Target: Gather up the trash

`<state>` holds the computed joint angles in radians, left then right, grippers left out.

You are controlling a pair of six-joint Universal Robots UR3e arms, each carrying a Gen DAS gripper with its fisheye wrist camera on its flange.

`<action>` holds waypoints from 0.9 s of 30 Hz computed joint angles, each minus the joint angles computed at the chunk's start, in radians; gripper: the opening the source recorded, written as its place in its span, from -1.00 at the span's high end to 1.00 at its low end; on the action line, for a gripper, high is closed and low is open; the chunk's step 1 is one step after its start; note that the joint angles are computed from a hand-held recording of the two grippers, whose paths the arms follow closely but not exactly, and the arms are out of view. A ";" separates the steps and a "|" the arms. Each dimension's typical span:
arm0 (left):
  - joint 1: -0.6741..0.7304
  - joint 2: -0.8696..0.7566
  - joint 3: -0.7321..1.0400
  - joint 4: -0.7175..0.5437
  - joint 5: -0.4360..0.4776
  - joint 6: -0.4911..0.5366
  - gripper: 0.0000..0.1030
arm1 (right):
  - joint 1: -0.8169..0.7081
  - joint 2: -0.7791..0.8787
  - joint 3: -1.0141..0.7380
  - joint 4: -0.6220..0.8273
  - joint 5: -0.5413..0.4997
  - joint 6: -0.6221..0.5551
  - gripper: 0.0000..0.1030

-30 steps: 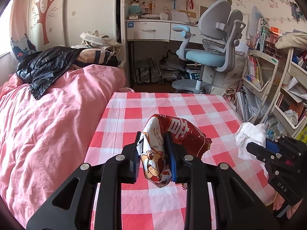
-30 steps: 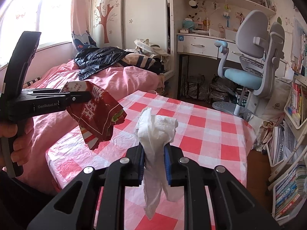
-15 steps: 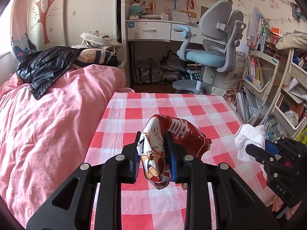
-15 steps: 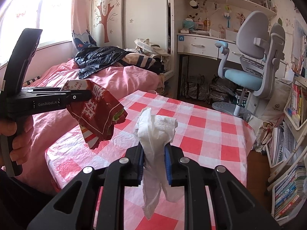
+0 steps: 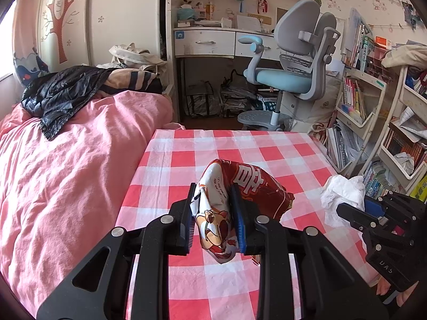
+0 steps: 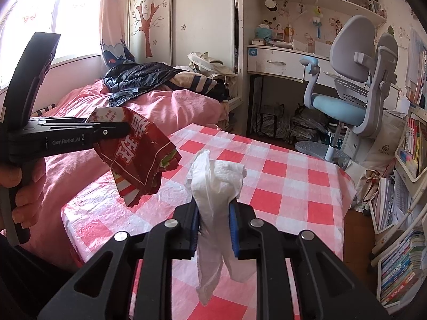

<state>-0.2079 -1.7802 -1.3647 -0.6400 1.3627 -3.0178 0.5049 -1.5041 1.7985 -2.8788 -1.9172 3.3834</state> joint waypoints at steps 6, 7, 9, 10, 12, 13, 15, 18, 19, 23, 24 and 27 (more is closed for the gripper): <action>0.001 0.000 -0.001 0.004 -0.003 -0.001 0.54 | 0.000 0.002 -0.002 0.001 0.002 -0.003 0.60; -0.001 0.001 -0.001 0.004 -0.003 -0.001 0.54 | -0.001 0.004 -0.002 0.000 0.003 -0.004 0.60; -0.005 -0.002 0.003 0.002 0.000 -0.003 0.54 | -0.005 0.002 0.001 -0.001 0.005 -0.006 0.60; -0.005 -0.002 0.003 0.001 0.001 -0.002 0.54 | -0.003 0.004 0.001 -0.003 0.004 -0.003 0.60; -0.008 -0.003 0.005 0.002 0.002 -0.004 0.54 | -0.002 0.007 0.001 -0.005 0.003 -0.004 0.60; -0.005 -0.002 0.003 0.004 0.000 -0.003 0.54 | -0.003 0.006 0.001 -0.006 0.003 -0.005 0.60; -0.006 -0.002 0.003 0.002 0.002 -0.004 0.54 | -0.008 0.005 0.006 -0.011 0.004 -0.008 0.60; -0.019 -0.012 0.015 -0.002 0.010 -0.007 0.54 | 0.000 0.009 0.006 -0.024 -0.013 0.000 0.60; -0.020 -0.010 0.013 -0.001 0.008 -0.004 0.54 | -0.002 0.006 0.009 -0.026 -0.013 0.001 0.60; -0.027 -0.010 0.014 -0.005 0.007 0.004 0.54 | -0.004 0.006 0.009 -0.022 -0.015 0.002 0.60; -0.033 -0.013 0.017 -0.006 0.010 0.003 0.54 | -0.004 0.006 0.008 -0.022 -0.015 0.003 0.60; -0.036 -0.013 0.015 -0.004 0.008 0.008 0.54 | -0.004 0.006 0.008 -0.020 -0.014 0.003 0.60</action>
<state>-0.2442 -1.7931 -1.3493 -0.6442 1.3703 -3.0096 0.5012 -1.4985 1.8069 -2.8989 -1.9313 3.3859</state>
